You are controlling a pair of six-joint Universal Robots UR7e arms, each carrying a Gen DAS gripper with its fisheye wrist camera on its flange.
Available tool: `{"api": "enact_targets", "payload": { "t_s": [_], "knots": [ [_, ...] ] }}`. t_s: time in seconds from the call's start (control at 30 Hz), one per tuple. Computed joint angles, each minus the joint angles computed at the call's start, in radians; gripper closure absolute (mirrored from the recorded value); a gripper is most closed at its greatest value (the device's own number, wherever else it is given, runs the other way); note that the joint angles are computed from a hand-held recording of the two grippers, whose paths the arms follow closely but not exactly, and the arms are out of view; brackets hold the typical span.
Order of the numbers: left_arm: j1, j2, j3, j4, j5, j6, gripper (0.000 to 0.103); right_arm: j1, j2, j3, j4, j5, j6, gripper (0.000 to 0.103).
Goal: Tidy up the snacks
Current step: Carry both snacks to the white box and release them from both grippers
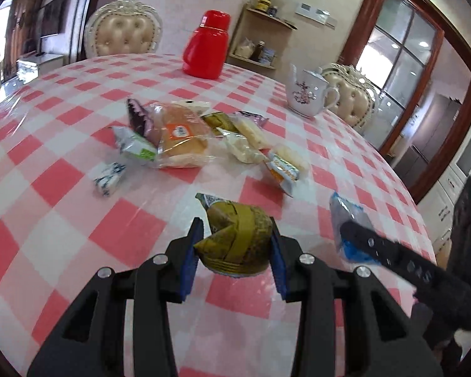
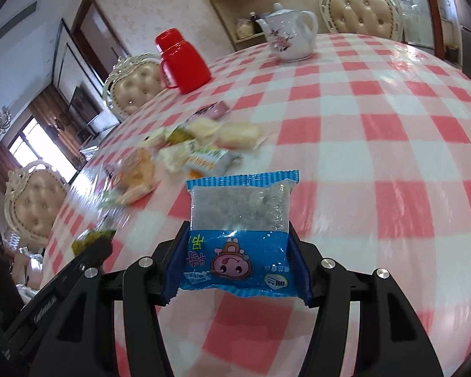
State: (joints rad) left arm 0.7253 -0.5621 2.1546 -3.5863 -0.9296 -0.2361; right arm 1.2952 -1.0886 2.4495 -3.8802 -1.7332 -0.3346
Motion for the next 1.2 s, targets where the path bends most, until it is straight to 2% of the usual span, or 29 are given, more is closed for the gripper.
{"api": "enact_targets", "payload": {
  "t_s": [0.1,0.33,0.53,0.9,1.2],
  "knots": [
    [-0.015,-0.007,0.038,-0.043,0.037,-0.030,0.063,0.003,0.007,0.034,-0.019,-0.005,0.017,0.046],
    [-0.052,-0.032,0.134,-0.127,0.063,-0.074,0.063,0.005,0.041,0.122,-0.135,0.038,0.006,0.046],
    [-0.099,-0.042,0.195,-0.150,0.107,-0.101,0.063,0.001,0.063,0.177,-0.213,0.054,0.003,0.046],
    [-0.219,-0.156,0.344,0.009,0.223,-0.256,0.062,0.047,0.140,0.245,-0.324,0.027,-0.036,0.046],
    [-0.325,-0.334,0.528,0.194,0.285,-0.410,0.062,0.162,0.275,0.263,-0.401,-0.030,-0.076,0.046]
  ]
}}
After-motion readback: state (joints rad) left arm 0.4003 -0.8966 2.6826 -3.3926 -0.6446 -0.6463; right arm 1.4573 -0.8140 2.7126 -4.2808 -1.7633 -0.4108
